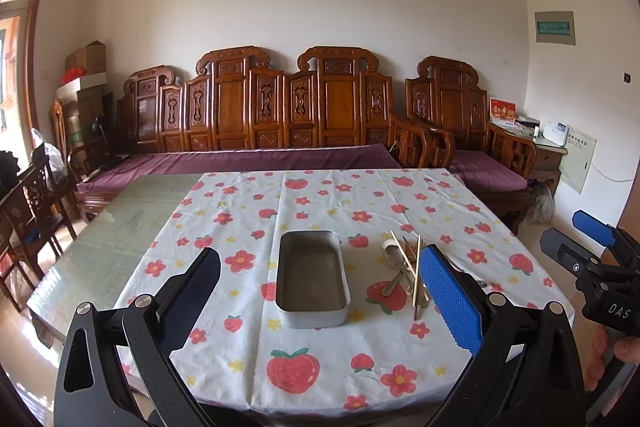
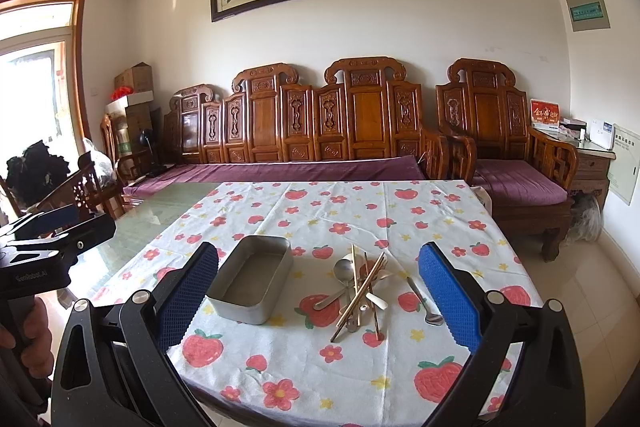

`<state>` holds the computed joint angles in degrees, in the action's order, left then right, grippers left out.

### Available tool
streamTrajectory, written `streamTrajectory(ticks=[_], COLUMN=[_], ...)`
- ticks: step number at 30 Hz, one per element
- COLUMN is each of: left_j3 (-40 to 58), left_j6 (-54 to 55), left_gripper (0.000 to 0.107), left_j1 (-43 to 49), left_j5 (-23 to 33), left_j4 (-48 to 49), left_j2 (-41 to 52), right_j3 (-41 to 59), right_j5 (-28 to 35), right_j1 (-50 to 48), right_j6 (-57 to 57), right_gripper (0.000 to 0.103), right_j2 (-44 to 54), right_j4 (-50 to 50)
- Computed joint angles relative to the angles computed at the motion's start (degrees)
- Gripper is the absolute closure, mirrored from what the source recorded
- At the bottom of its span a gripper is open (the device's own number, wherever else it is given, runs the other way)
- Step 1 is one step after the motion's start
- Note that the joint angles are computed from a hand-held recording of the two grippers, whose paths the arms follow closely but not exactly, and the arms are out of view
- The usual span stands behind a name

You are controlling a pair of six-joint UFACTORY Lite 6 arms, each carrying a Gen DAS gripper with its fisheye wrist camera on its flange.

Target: Organize utensils

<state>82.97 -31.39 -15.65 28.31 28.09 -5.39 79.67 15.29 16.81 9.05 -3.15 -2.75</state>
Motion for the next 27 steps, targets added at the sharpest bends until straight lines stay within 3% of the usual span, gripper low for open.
streamTrajectory(ticks=[27], left_j3=[-1.18], left_j6=[-0.85], left_gripper=[0.010], left_j1=[-0.09], left_j5=[-0.49], left_j4=[0.83], left_j2=[-0.92], right_j3=[-0.39], right_j5=[0.16], right_j1=[-0.72], right_j6=[-1.22], right_gripper=[0.003], right_j2=[-0.75], right_j4=[1.42])
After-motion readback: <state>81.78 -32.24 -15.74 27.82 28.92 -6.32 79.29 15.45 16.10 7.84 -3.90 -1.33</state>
